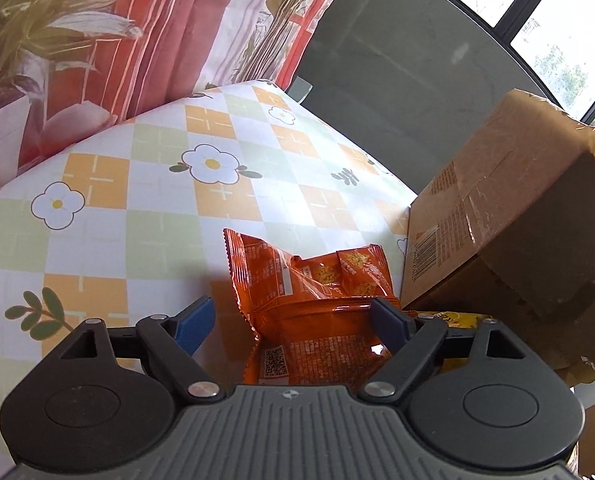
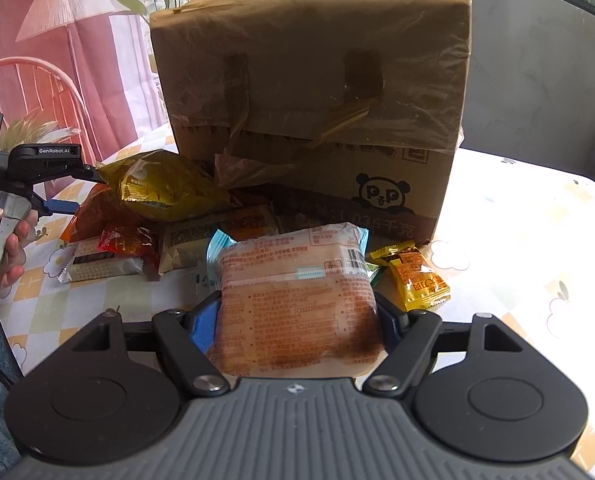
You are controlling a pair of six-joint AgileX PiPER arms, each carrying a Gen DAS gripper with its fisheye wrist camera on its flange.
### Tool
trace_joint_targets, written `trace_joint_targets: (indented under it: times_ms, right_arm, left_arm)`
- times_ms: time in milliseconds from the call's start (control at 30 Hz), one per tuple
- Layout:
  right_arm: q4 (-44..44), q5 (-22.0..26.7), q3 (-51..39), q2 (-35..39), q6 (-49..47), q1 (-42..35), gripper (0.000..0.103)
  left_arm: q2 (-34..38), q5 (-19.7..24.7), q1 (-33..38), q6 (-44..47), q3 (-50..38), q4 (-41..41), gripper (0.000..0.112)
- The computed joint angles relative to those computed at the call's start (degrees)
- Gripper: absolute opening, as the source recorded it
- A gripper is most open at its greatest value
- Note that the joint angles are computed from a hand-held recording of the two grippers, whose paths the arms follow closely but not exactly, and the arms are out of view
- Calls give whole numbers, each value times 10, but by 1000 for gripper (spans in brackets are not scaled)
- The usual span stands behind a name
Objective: Organize snacks
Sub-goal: 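Close the left tool on the orange chip bag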
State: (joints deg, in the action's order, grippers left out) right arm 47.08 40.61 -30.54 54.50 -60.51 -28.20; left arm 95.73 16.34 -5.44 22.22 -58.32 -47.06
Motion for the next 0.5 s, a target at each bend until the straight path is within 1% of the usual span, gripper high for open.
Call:
trace_joint_targets:
  times_ms: [67,100,200,300,367,400,433,467,500]
  right_arm:
    - [0,-1,0,3,0,1,77]
    - [1,-2,-1,7,-3,3,77]
    - [5,-3,-1,11,-7,5,77]
    - [4,-2,0,10,-6,6,77]
    - [2,-1,0,10,-6,4,77]
    - [3,-1,0,11,-8,2,77]
    - [4,-1,1,11,-8,2,77]
    - [5,-1,1,10,-9,1,77]
    - [5,-1,2,10,-9,0,77]
  left_arm:
    - [8,9,4,28,-2,-30,93]
    - [14,16,7,47,-4,-51,94]
    - [27,22,10,129,1,-146,96]
    - [31,4,2,192,9,-213,96]
    - [34,3,-1,214,8,-234,96]
    - [35,5,-1,233,8,-249,95]
    - [38,13,1,258,8,-269,88]
    - [40,31,7,290,9,-295,77]
    - [38,34,6,301,13,-302,76]
